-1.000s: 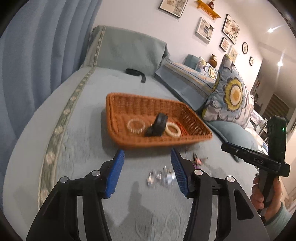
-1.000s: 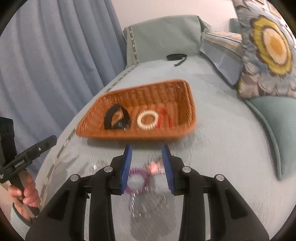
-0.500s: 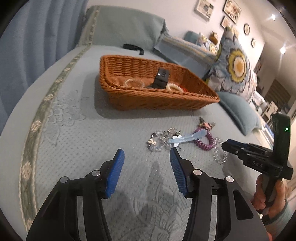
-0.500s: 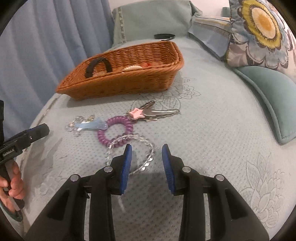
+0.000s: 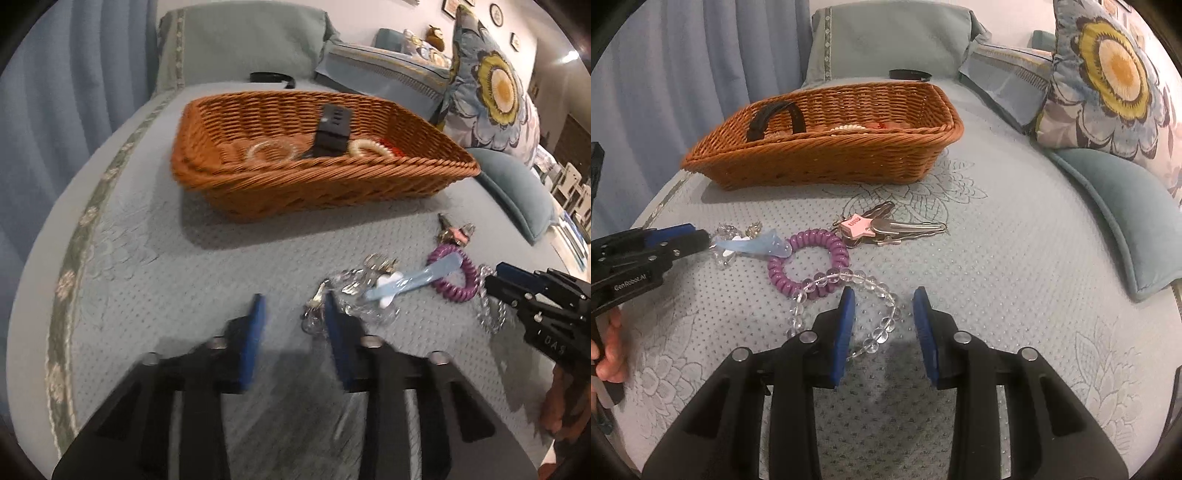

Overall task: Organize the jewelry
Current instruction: 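Grasp the silver chain charm with the left gripper while the right gripper grasps the clear bead bracelet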

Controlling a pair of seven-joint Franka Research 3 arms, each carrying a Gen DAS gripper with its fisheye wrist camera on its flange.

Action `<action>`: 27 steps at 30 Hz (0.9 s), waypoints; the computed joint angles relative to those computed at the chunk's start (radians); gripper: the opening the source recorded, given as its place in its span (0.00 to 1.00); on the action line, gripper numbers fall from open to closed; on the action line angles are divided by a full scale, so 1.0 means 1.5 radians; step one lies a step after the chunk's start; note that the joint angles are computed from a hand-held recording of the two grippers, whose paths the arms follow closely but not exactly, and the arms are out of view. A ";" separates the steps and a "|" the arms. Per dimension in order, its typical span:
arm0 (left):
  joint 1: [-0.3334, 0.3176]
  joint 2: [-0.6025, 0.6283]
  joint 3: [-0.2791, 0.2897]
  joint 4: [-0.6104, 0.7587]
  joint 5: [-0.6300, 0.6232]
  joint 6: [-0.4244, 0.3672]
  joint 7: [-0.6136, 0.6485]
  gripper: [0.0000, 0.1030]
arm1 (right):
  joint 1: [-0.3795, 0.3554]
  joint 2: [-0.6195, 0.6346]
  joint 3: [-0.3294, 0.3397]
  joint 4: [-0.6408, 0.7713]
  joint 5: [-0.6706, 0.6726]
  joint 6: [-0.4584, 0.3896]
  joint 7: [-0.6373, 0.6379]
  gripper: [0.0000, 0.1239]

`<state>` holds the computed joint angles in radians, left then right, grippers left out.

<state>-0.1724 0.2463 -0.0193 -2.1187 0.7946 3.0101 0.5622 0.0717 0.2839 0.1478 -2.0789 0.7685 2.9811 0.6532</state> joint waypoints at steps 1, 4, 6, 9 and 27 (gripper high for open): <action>-0.004 -0.008 0.006 -0.008 0.009 -0.001 -0.011 0.15 | -0.002 -0.001 0.002 -0.002 0.004 0.001 -0.003 0.22; -0.002 -0.046 0.015 -0.058 0.041 0.015 -0.052 0.13 | -0.016 -0.006 0.013 -0.005 0.033 -0.006 -0.026 0.22; 0.010 -0.063 0.009 -0.082 0.048 0.031 -0.064 0.13 | -0.021 -0.007 0.016 -0.004 0.053 -0.015 -0.044 0.22; 0.022 -0.071 0.004 -0.097 0.060 0.057 -0.079 0.13 | -0.019 -0.009 0.013 -0.001 0.074 -0.025 -0.063 0.22; -0.008 -0.010 0.002 0.000 0.136 -0.017 -0.056 0.07 | 0.020 0.017 -0.016 0.021 -0.073 -0.012 0.020 0.09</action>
<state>-0.1839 0.2319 -0.0161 -2.1194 0.9987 2.9840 0.4784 0.1013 0.3101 0.1238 -2.0476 0.6595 2.9634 0.6829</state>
